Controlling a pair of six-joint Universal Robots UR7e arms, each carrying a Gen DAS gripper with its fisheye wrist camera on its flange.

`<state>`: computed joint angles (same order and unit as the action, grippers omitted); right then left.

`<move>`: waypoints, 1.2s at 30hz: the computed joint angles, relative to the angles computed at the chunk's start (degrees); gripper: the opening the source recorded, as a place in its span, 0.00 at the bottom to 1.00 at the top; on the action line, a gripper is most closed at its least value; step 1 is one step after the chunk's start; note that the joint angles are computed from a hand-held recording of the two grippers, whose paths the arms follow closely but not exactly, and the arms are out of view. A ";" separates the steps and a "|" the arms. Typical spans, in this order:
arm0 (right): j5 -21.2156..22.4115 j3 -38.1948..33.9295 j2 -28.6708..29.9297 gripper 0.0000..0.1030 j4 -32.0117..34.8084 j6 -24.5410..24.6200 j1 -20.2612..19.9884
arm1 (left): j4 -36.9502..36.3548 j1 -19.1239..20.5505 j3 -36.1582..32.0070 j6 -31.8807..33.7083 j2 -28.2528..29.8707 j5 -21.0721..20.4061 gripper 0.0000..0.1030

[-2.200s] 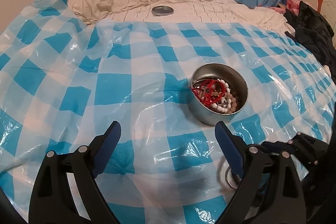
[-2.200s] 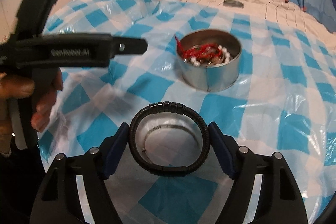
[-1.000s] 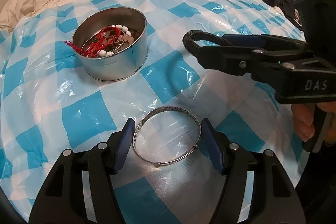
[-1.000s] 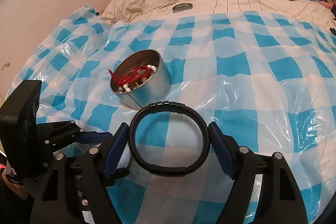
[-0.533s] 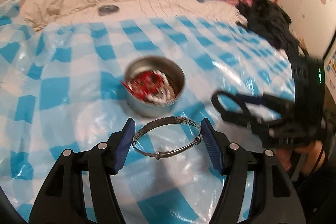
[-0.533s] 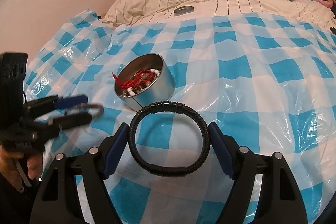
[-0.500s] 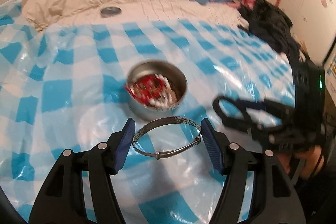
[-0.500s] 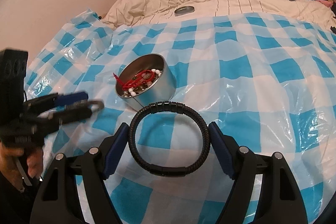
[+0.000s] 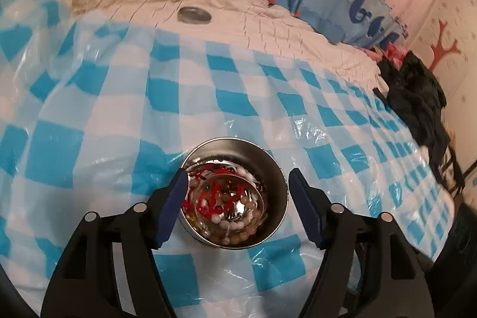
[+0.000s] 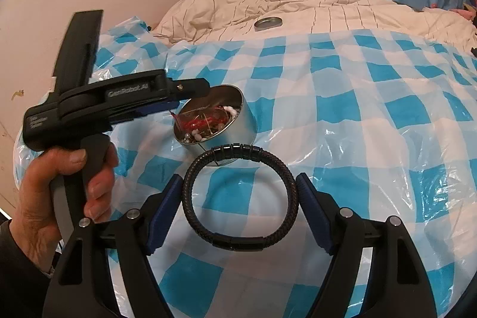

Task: Organize jewelry

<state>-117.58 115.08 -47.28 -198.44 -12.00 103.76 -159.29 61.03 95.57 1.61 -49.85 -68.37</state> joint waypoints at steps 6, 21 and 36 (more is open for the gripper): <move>-2.10 -2.35 2.04 0.72 -1.85 -4.30 1.95 | -6.40 0.32 3.33 -0.70 -3.55 -0.08 0.79; -8.82 -18.65 12.83 0.74 3.92 -14.71 4.01 | -2.80 1.23 6.04 -1.94 -9.74 6.54 0.83; -15.93 2.12 2.62 0.93 -7.47 -3.60 7.87 | -7.59 -6.53 17.61 6.98 -13.57 22.54 0.92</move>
<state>-133.51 117.21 -44.66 -205.91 -15.59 111.64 -166.88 54.50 113.18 8.59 -63.42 -45.83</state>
